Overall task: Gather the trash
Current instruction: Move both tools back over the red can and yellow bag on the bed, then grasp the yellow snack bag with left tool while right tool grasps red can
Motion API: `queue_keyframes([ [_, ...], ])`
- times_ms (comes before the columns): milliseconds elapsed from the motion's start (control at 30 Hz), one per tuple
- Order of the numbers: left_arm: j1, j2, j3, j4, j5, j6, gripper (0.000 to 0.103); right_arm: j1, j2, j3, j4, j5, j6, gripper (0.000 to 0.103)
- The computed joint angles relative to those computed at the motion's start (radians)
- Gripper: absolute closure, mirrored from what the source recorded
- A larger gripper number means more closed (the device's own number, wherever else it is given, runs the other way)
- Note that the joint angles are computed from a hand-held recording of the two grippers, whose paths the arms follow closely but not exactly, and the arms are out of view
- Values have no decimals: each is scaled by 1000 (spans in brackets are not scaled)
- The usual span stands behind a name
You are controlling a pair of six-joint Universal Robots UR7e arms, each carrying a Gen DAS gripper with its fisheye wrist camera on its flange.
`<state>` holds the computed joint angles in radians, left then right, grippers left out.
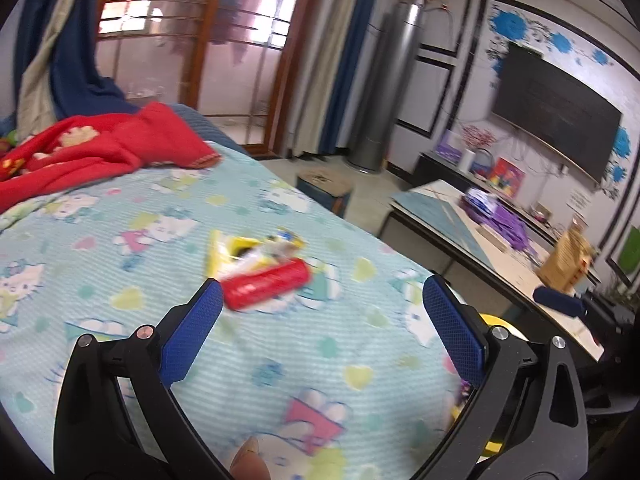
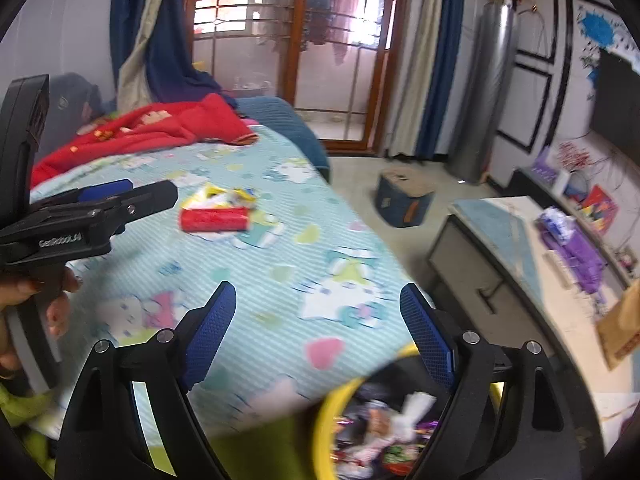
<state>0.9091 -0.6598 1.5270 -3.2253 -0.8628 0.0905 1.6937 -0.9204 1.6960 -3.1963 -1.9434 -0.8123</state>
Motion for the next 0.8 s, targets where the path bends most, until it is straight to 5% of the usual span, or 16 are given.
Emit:
queue_keyframes([
  [267,44,-26,-27,16,73,20,11,7,108,-143,155,57,136,22],
  [433,94,-29,-80,107,50,-21,11,-6,170,-242,249,102,227,22],
  [800,204,62,-333,444,-174,-195,37,-15,276,-378,285,79,238,21],
])
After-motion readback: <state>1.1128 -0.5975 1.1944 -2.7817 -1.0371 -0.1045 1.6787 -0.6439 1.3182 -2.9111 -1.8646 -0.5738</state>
